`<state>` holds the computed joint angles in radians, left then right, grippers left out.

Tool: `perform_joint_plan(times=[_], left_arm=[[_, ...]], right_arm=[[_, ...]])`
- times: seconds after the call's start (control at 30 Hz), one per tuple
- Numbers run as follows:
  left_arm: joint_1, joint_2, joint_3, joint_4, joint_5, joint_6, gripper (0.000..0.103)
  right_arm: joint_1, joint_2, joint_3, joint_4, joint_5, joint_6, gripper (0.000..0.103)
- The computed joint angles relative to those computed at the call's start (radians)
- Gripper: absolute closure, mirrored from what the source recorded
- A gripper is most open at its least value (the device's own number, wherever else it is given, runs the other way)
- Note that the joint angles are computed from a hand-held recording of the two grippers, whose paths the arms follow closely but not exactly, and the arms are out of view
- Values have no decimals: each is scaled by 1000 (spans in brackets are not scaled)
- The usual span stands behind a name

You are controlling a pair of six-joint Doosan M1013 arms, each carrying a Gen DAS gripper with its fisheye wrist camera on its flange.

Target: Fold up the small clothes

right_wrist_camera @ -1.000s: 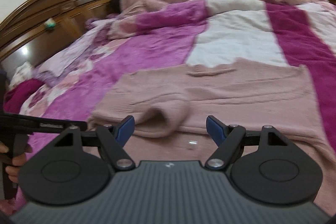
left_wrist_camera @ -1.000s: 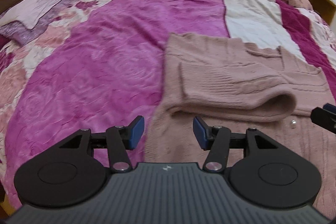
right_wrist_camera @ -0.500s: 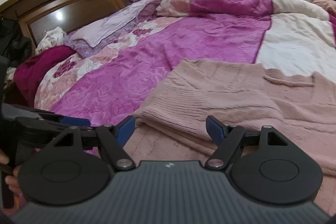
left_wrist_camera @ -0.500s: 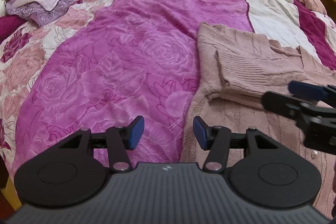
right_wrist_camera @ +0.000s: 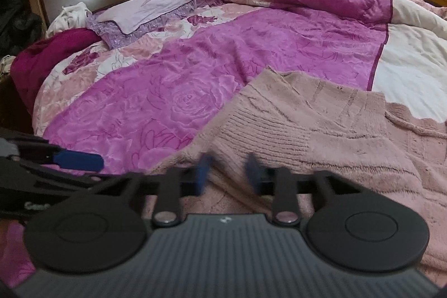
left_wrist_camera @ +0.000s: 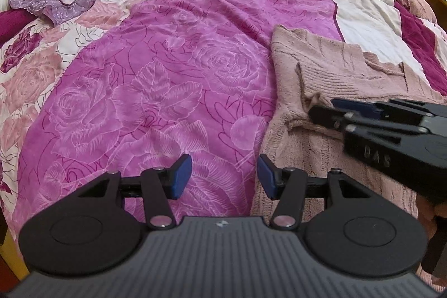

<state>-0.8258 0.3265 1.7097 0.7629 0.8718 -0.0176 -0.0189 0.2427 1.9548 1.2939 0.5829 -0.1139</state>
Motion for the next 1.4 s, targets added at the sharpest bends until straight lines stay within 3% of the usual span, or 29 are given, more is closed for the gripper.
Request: perform_joint_plan(times=[0.17, 0.37, 0.67, 0.87, 1.0, 1.1, 1.23, 1.33, 1.4], left_arm=[[-2, -3, 1, 10, 1, -6, 43], [-7, 0, -15, 28, 2, 1, 43], [-14, 27, -63, 28, 1, 64, 43], [-21, 45, -95, 30, 0, 106, 43], [-21, 56, -115, 23, -4, 130, 43], [-22, 62, -126, 24, -7, 143, 43], [-21, 70, -139, 22, -6, 165, 43], [-19, 76, -149, 18, -1, 179, 43], [-18, 77, -150, 17, -4, 179, 43]], right_arm=[[-34, -27, 14, 153, 4, -84, 91], [-114, -74, 33, 365, 11, -187, 92], [-232, -99, 62, 569, -60, -276, 92], [-275, -82, 76, 615, -154, -262, 92], [-297, -59, 74, 560, -201, -194, 92], [-310, -48, 65, 412, -236, -40, 89], [-339, -52, 61, 247, -215, 132, 89], [-349, -69, 74, 300, -223, 91, 79], [-353, -80, 83, 393, -221, -3, 66]])
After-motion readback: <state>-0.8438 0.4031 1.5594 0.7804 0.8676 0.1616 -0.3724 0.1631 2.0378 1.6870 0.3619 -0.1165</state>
